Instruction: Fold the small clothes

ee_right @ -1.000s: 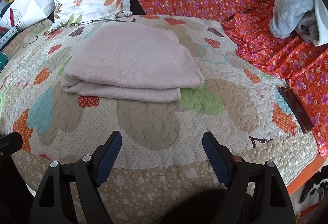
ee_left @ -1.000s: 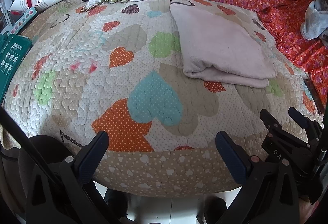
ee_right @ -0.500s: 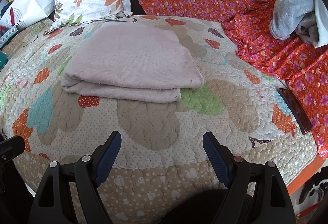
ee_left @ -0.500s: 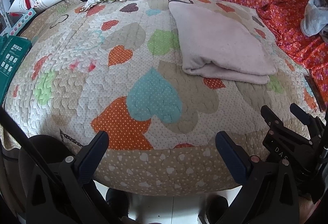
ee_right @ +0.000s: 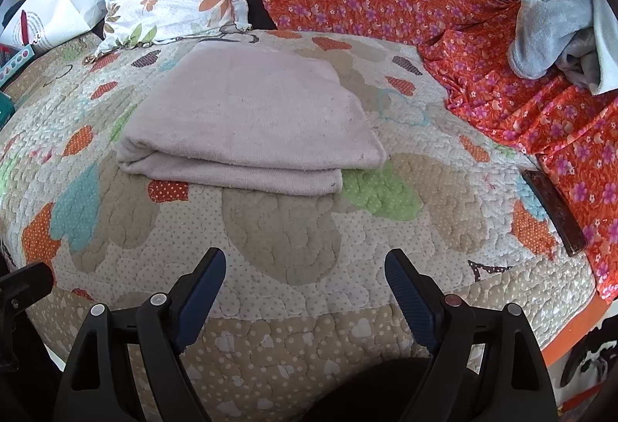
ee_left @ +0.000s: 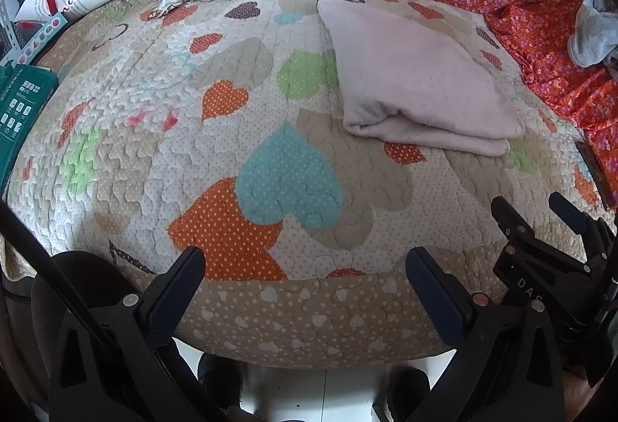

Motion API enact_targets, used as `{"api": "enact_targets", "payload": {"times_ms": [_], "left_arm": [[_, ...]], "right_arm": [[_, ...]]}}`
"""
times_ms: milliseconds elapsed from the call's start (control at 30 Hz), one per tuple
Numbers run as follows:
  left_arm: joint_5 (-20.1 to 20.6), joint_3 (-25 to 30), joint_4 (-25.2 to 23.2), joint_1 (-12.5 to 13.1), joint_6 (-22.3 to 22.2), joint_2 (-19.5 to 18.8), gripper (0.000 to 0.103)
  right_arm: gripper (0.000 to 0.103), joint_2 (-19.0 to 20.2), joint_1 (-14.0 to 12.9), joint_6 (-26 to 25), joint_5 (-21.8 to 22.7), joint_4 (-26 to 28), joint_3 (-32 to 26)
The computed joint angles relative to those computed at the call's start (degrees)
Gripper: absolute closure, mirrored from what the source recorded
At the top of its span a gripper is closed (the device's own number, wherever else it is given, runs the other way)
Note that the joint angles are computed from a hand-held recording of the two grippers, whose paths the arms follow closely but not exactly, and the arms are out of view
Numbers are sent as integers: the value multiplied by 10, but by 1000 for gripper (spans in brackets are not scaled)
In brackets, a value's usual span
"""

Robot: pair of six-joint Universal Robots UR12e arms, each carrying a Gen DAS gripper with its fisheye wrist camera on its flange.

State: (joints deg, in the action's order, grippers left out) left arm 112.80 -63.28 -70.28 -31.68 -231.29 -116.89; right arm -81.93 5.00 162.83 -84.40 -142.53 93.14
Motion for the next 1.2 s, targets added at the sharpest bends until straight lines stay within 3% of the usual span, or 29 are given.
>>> {"api": "enact_targets", "payload": {"times_ms": [1200], "left_arm": [[-11, -4, 31, -1, 17, 1, 0]], "right_arm": [[15, -4, 2, 17, 0, -16, 7]]}}
